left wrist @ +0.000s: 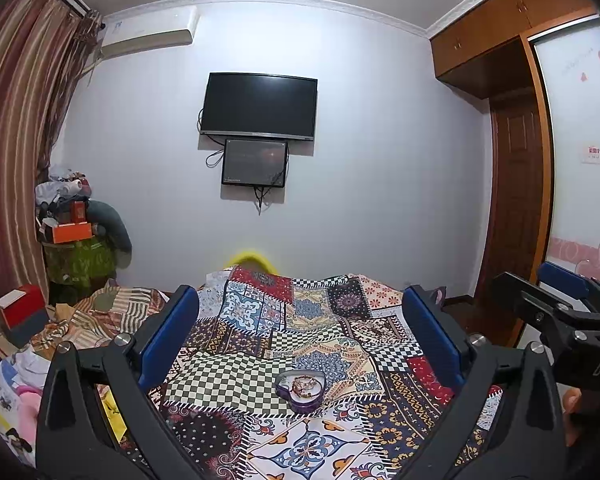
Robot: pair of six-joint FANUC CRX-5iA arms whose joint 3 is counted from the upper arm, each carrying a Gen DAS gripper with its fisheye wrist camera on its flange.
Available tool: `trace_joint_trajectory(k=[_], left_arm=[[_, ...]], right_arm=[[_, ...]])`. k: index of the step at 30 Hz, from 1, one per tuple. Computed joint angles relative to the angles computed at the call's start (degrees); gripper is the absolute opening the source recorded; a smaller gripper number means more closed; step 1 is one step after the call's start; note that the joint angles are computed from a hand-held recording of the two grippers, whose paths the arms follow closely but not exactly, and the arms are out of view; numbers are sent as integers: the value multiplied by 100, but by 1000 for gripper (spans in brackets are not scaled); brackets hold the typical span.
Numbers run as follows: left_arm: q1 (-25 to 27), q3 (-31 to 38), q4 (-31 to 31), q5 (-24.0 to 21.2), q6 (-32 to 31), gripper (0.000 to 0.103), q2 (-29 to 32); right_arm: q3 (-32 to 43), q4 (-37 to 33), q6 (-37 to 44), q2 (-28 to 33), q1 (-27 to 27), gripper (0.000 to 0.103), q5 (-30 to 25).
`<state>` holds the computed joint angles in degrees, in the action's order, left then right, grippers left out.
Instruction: Organize jewelry
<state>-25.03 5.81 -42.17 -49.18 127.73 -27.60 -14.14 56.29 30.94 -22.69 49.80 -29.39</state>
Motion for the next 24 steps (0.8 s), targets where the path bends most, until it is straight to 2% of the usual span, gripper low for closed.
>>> trace_joint_trajectory(k=[4, 9, 24], left_arm=[[59, -19, 92, 36, -88, 102, 9], [328, -114, 514, 230, -374, 102, -32], [382, -169, 656, 311, -455, 102, -44]], right_arm=[[-7, -14, -13, -21, 7, 102, -20], [27, -58, 18, 6, 8, 102, -40], [23, 11, -88, 3, 7, 102, -69]])
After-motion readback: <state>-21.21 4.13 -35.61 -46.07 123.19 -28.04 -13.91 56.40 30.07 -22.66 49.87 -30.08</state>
